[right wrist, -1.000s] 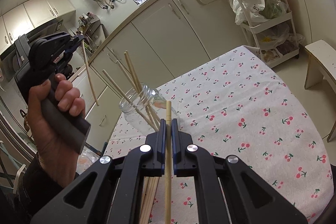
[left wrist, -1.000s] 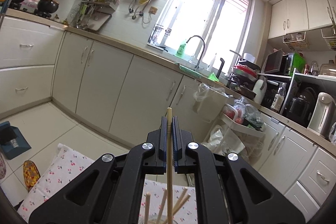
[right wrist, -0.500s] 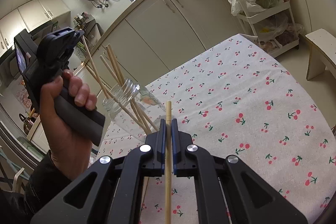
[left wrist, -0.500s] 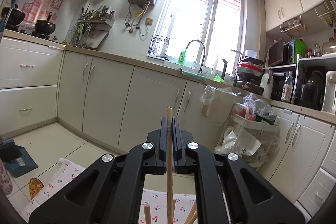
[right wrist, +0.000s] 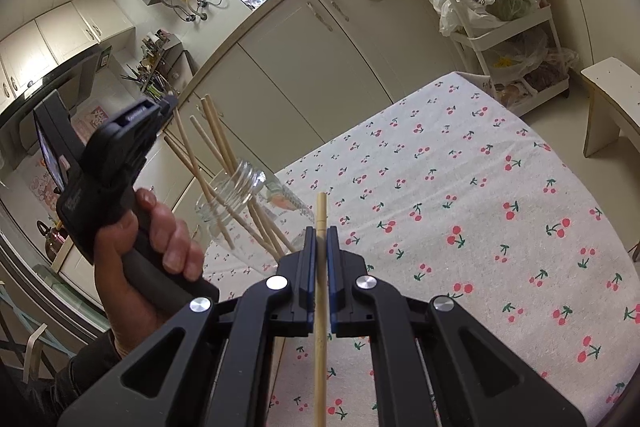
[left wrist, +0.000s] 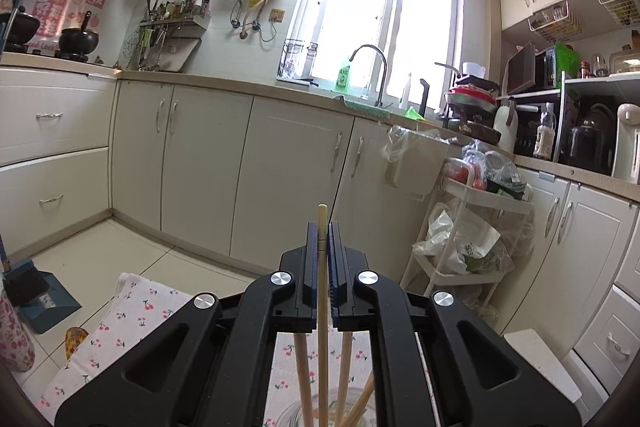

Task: Organize utensils
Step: 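Lower the left tool's stick into the jar and open it while the right tool holds its stick, then lower the right tool's stick into the jar and open the right tool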

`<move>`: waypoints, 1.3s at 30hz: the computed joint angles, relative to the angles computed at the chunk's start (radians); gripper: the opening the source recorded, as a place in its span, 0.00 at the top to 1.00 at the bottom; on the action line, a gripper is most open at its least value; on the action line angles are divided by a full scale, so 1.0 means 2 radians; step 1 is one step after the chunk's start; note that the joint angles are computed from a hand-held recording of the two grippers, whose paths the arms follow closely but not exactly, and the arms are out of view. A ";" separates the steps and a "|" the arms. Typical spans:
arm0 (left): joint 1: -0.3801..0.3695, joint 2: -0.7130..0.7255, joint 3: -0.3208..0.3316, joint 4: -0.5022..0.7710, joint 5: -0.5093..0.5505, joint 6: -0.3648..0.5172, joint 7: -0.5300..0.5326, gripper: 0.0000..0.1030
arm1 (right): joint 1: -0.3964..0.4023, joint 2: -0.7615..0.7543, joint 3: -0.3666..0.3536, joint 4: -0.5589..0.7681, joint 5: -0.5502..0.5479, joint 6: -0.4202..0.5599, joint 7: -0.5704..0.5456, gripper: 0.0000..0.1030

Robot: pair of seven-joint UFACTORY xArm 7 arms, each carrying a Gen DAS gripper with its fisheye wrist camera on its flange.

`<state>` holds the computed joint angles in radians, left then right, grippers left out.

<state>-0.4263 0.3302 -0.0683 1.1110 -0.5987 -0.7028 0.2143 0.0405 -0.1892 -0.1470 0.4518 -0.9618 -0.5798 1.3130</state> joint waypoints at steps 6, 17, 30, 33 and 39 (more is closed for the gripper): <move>0.009 -0.028 -0.004 -0.032 0.019 0.017 -0.009 0.95 | 0.006 -0.017 0.000 0.003 0.002 0.006 0.000 0.94; 0.044 -0.145 -0.015 -0.162 0.046 0.042 -0.031 0.60 | 0.028 -0.003 0.059 0.055 0.217 -0.014 -0.153 0.94; 0.123 -0.220 0.000 -0.309 0.166 0.076 -0.194 0.52 | 0.083 0.152 0.120 0.216 0.605 -0.065 -0.389 0.94; 0.136 -0.216 0.008 -0.314 0.213 0.071 -0.229 0.52 | 0.111 0.172 0.117 0.241 0.675 -0.067 -0.469 0.94; 0.152 -0.211 0.002 -0.306 0.224 0.078 -0.240 0.47 | 0.147 0.182 0.114 0.261 0.755 -0.054 -0.601 0.94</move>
<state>-0.1225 -0.0909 -0.0641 0.4987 -0.1504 -0.5462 -0.2649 0.3351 0.1751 0.0805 0.9739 0.5476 -0.6880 0.1116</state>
